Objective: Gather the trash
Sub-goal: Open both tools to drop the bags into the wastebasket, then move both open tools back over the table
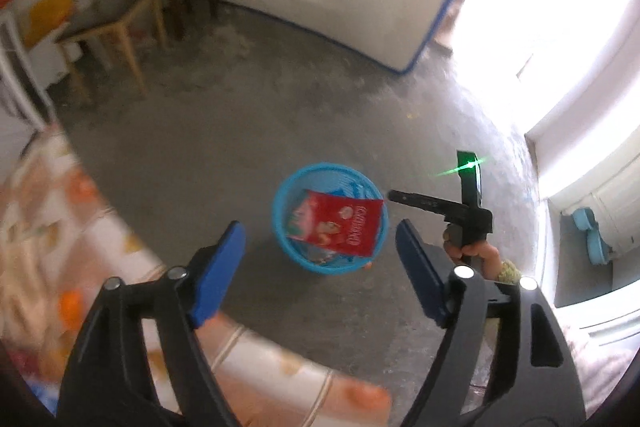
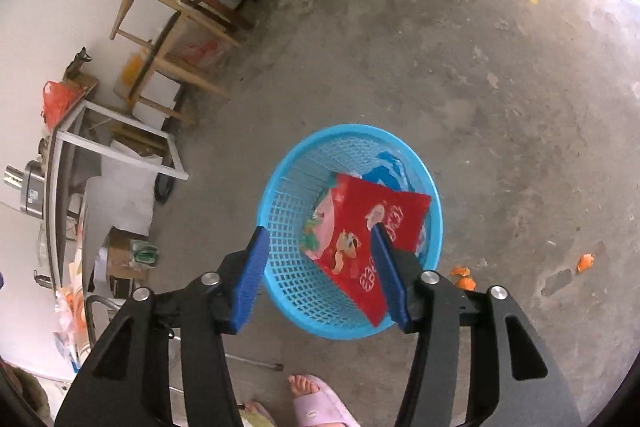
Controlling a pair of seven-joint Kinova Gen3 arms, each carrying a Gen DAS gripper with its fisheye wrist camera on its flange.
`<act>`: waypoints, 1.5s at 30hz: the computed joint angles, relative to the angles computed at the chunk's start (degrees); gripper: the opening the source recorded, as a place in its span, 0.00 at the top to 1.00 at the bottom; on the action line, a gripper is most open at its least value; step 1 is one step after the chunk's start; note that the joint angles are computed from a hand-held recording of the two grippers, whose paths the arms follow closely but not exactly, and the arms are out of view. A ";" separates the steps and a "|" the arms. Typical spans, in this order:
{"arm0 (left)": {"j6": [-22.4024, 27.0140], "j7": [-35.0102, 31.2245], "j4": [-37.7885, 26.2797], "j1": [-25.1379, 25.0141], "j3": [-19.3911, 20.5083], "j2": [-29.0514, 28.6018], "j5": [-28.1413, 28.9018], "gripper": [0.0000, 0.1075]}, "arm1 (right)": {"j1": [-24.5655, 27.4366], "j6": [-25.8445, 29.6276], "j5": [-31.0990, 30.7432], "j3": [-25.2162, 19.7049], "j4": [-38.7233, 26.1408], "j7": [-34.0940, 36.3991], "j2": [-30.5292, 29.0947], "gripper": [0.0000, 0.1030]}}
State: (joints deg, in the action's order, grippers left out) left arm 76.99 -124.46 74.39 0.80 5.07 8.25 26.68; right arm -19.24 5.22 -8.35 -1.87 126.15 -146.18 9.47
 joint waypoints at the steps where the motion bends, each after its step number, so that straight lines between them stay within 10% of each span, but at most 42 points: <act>1: 0.99 -1.35 0.06 -1.78 -0.95 -1.04 1.39 0.26 | 0.60 0.07 2.10 -1.10 0.41 -2.33 -0.47 0.51; 7: 6.34 -9.63 2.12 -13.94 -10.81 -9.10 10.85 0.21 | -7.79 1.85 14.38 1.94 1.89 -16.31 -6.45 0.51; 14: 11.91 -18.36 4.52 -26.51 -26.31 -15.01 18.76 0.14 | -7.17 13.59 30.55 -11.55 -3.07 -32.62 -15.37 0.44; 20: 13.02 -25.41 11.18 -32.82 -33.42 -17.52 18.02 0.12 | -22.66 23.05 37.78 -8.35 -12.50 -36.18 -16.25 0.32; 32: 6.33 -23.86 25.55 -40.98 -35.15 -13.13 12.04 0.12 | -31.76 36.38 39.34 -14.91 -38.98 -26.32 -1.07 0.27; 45: 4.33 -25.67 28.57 -45.81 -28.40 -9.55 11.94 0.25 | -37.35 48.39 29.37 -8.55 -59.65 -18.70 11.47 0.27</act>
State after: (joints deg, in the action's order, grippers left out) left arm 81.32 -150.13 102.96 -45.01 -23.33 -1.29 38.61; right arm -56.58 53.61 21.03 -10.42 66.50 -164.87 20.93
